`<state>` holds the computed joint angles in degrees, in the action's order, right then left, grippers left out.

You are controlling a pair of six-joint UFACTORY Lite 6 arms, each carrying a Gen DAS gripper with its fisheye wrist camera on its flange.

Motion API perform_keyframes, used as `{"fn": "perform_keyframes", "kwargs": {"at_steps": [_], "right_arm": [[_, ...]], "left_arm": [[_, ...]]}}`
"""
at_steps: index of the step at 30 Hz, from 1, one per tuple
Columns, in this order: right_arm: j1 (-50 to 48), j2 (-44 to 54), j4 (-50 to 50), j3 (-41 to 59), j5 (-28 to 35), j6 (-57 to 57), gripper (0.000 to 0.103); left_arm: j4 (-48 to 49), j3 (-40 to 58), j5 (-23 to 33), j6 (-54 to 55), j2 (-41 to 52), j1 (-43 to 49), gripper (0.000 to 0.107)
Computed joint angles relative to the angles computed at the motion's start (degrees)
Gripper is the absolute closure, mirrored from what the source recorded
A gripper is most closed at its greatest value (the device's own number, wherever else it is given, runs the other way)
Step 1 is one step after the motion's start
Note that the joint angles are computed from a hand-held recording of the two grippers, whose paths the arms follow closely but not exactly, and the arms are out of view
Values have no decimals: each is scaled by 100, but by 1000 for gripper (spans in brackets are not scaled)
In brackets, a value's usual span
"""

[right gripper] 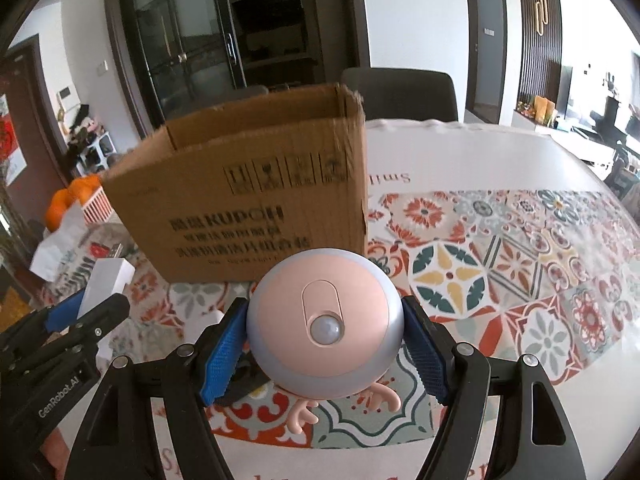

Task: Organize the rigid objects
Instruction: 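Carry the white charger with the left tool while the right tool carries the pink gadget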

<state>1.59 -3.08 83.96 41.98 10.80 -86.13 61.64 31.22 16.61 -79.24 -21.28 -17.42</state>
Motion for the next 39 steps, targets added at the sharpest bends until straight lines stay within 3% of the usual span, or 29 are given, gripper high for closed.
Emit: {"fn": "perform_keyframes", "kwargs": {"at_steps": [7, 16, 27, 39], "right_arm": [[-70, -409, -1729, 224, 281, 1784, 28], [-117, -539, -2501, 695, 622, 2684, 28], [-71, -386, -3584, 1608, 920, 3826, 28], [124, 713, -4456, 3212, 1343, 4755, 28]], "left_arm": [[-1239, 271, 231, 1334, -392, 39, 60], [-2570, 994, 473, 2897, -425, 144, 60], [-3748, 2053, 492, 4351, 196, 459, 60], [-4659, 3422, 847, 5566, 1182, 870, 60]]}}
